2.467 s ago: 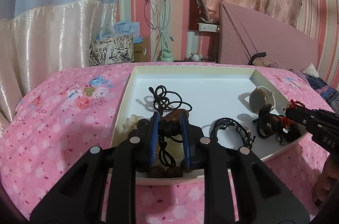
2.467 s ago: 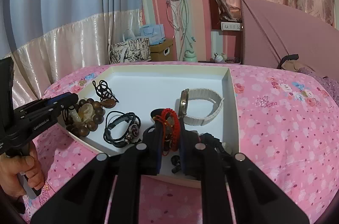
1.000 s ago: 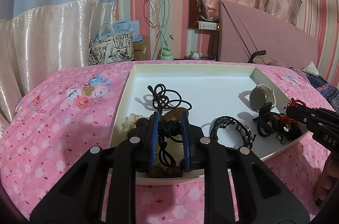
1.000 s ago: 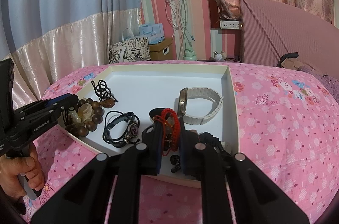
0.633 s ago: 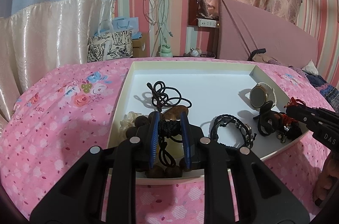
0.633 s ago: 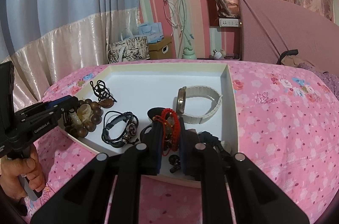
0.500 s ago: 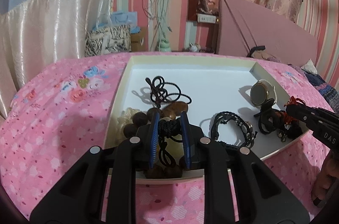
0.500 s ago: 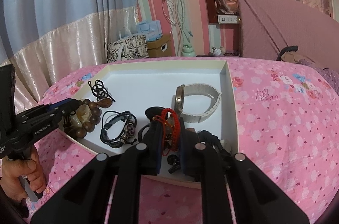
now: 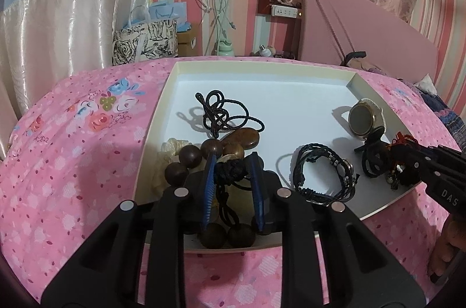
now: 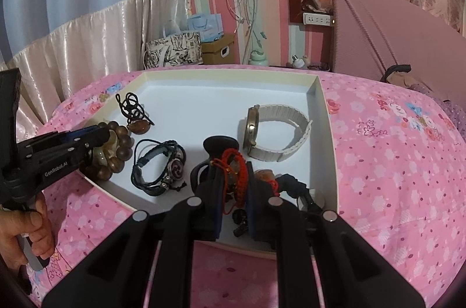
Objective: Organize jewelry
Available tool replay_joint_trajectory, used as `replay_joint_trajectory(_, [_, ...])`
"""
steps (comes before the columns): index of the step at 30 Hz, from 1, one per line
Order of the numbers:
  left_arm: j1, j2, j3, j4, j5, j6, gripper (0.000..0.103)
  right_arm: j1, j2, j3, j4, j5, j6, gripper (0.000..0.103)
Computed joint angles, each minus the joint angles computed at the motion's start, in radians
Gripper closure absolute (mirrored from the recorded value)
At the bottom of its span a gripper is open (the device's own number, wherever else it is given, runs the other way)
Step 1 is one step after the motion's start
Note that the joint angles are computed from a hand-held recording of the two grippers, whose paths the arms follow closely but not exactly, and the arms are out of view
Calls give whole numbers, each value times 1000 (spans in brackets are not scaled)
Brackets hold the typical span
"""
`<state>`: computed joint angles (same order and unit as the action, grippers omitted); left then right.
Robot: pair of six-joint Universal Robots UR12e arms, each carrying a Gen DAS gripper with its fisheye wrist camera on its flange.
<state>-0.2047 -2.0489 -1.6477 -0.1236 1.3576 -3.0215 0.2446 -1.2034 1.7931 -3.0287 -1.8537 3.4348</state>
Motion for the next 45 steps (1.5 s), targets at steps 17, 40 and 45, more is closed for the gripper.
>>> replay_joint_trajectory(17, [-2,0,0,12,7,7,48,-3,0,-5,24,-13,24,89])
replay_joint_trajectory(40, [74,38,-63,286,-108,-210,7,-15,-66,94,-223,-64,86,31])
replay_joint_trajectory(45, [50,90,-117,329,32,-108,3,33,-88,94,-177,-165,47,24])
